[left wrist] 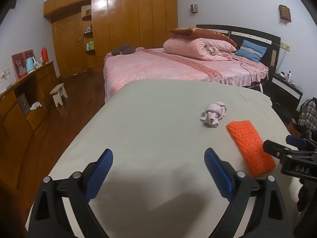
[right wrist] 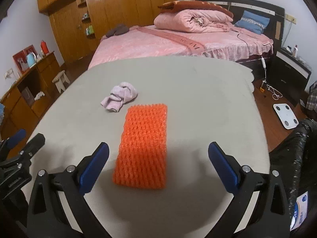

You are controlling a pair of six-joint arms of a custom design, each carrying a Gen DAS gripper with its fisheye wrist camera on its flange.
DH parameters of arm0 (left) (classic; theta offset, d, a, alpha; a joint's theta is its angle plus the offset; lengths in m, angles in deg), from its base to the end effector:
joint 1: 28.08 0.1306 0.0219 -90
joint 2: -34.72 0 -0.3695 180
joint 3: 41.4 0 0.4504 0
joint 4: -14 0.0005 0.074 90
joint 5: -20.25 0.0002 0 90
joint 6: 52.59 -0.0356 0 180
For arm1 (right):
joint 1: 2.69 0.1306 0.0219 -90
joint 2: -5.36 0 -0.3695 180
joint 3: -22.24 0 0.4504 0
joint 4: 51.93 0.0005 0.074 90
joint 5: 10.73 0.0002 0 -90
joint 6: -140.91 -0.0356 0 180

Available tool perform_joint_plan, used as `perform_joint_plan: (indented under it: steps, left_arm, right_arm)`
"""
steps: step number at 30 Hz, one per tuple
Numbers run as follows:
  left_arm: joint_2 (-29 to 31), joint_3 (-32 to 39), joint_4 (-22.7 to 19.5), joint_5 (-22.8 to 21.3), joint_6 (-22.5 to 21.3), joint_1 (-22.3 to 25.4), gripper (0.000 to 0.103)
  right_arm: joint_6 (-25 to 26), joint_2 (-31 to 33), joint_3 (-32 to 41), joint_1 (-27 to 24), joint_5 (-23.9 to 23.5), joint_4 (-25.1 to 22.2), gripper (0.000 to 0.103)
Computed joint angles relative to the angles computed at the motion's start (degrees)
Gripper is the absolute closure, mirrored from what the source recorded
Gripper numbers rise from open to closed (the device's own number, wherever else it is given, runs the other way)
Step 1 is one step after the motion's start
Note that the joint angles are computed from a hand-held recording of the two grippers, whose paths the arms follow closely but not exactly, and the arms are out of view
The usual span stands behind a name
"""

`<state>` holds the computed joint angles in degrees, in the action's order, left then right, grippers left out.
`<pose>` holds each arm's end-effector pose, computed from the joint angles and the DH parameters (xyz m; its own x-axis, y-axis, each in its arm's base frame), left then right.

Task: Collect trash
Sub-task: 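Grasp the orange knit strip with the right tool while the left tool grasps the pink cloth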

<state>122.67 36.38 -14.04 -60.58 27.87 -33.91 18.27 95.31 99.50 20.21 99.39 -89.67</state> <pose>0.5342 -0.0608 0.3527 -0.5696 0.2226 -0.7912 0.3237 0.9456 0.0330 0.4925 0.1942 0.3182 -0.6861 0.2599 -0.6794 0.2453 0.9620 0.1203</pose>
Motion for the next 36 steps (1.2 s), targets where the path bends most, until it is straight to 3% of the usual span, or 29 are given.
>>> perform_joint_plan:
  steps: [8,11,14,20,22,36]
  left_arm:
    - [1.12,0.52,0.15,-0.09,0.51,0.93,0.012]
    - [1.44,0.66,0.18,-0.04,0.8,1.36,0.012]
    - [1.76,0.79,0.0,-0.09,0.88,1.63,0.012]
    - [2.08,0.95,-0.37,0.09,0.94,1.65,0.012]
    - [2.0,0.79,-0.35,0.24,0.96,1.59,0.012]
    - [5.5,5.25,0.07,1.52,2.56,-2.11,0.012]
  right_arm:
    - [0.81,3.86,2.41,0.58,-2.15,-1.66,0.008]
    - [0.92,4.98,3.2,0.63,-3.5,-2.77,0.023]
    - [1.43,5.49,3.63,1.08,-2.95,-3.28,0.029]
    - [2.85,5.02,3.17,1.79,-3.26,-2.59,0.069]
    - [2.87,4.55,2.8,1.38,-4.14,-2.23,0.075]
    - [3.61,2.04,2.3,-4.14,-4.42,-1.13,0.078]
